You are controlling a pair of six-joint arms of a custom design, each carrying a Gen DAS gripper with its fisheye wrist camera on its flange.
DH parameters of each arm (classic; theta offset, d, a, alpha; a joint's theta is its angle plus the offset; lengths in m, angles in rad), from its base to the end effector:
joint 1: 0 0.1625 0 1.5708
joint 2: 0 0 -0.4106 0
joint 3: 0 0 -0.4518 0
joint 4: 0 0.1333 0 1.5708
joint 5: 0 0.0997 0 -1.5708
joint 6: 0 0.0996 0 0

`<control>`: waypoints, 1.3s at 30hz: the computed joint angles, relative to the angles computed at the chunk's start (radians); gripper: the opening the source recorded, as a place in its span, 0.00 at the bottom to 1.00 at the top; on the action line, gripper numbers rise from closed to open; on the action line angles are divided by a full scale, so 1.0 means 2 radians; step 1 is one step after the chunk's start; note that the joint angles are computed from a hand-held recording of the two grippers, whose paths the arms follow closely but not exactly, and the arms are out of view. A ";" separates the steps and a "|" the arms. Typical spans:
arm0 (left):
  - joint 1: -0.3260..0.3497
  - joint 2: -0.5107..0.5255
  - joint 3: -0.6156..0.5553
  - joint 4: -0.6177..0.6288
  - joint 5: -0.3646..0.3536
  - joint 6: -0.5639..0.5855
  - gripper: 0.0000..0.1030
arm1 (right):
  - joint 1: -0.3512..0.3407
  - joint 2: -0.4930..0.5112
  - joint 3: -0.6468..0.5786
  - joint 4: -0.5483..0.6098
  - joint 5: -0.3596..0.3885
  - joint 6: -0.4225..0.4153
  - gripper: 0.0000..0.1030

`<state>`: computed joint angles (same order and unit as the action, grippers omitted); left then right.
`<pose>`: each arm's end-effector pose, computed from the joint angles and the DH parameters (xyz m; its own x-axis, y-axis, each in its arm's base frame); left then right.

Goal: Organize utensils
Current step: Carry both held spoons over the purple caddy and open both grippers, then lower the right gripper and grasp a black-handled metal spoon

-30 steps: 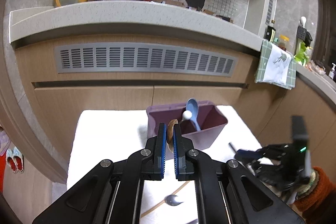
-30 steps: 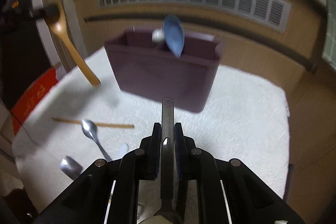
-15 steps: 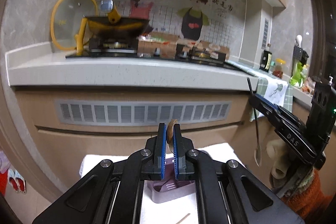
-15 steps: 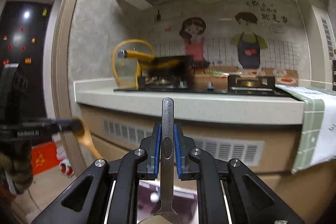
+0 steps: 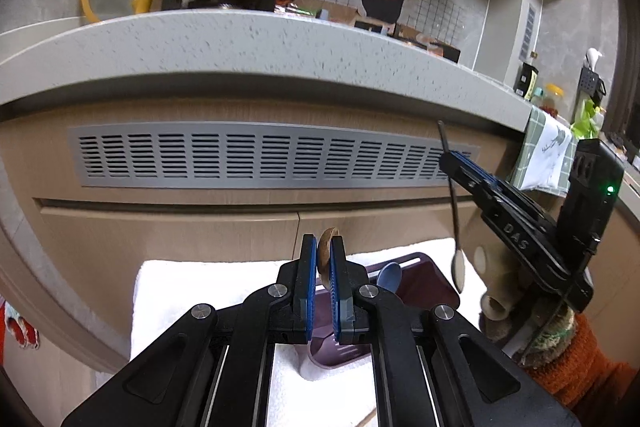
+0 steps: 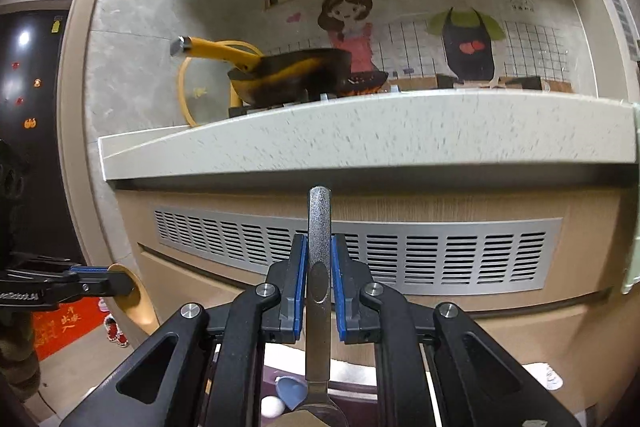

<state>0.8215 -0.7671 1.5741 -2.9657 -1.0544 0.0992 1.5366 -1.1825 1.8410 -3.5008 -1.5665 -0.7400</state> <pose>-0.3698 -0.6654 0.1044 -0.7630 0.4502 -0.4638 0.6455 0.5674 -0.5112 0.1119 -0.6416 0.3320 -0.7449 -0.1765 0.6434 -0.6665 0.2379 -0.7065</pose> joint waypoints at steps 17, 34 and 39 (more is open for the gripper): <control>0.026 0.038 -0.021 0.022 -0.055 -0.031 0.17 | -0.032 0.000 0.017 0.013 -0.006 0.002 0.13; -0.020 -0.064 0.203 -0.110 0.006 -0.095 0.38 | -0.034 -0.187 0.213 0.070 -0.084 -0.026 0.18; -0.022 -0.068 0.256 -0.067 -0.033 -0.141 0.38 | -0.044 -0.235 0.277 0.101 -0.122 -0.016 0.18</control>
